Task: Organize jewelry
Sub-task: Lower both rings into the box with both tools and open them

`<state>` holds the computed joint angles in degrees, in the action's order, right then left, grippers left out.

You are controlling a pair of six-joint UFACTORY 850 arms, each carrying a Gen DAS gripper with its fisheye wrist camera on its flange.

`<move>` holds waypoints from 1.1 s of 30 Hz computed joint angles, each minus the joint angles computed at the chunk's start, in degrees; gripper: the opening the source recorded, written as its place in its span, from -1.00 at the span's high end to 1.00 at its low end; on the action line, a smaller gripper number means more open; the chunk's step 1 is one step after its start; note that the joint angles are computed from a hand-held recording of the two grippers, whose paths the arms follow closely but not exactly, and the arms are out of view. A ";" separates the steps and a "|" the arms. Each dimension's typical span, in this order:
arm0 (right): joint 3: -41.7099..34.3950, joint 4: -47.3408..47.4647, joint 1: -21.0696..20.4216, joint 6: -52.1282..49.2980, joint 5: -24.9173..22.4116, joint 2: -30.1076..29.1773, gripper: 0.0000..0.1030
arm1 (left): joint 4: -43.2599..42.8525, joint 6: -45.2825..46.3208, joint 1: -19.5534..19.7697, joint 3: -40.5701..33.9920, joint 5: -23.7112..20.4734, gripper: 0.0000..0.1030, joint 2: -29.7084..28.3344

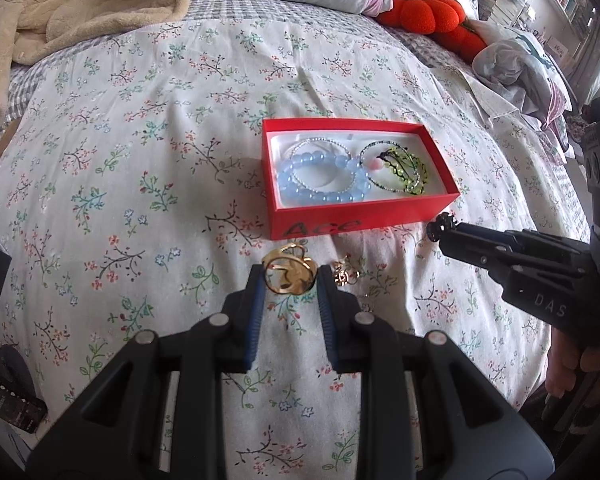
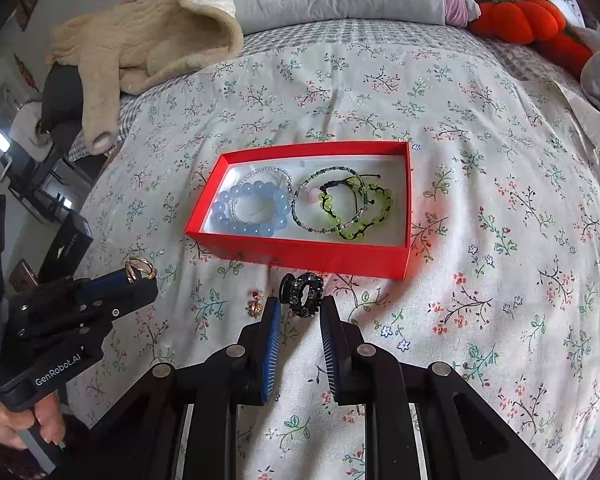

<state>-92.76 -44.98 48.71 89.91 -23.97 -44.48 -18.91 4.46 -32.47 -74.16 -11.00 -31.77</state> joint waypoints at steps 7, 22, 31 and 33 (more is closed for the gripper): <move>1.24 -6.83 -0.90 6.02 0.07 1.43 0.61 | -6.11 6.91 -0.58 -2.69 1.71 0.46 -1.28; -0.40 -13.14 -3.28 7.72 -0.03 -0.85 0.61 | 0.75 1.63 -1.87 -10.66 3.53 0.45 -8.39; -1.26 -12.58 -4.27 6.01 0.36 -2.10 0.61 | 14.61 -11.74 -2.12 -13.17 4.41 0.45 -11.16; -1.33 -12.32 -4.39 5.71 0.52 -2.21 0.60 | 18.46 -15.21 -2.26 -13.41 4.56 0.45 -11.50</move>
<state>-94.09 -57.30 44.32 95.61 -23.45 -46.69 -0.45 -10.75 -34.73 -87.57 -6.44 -43.27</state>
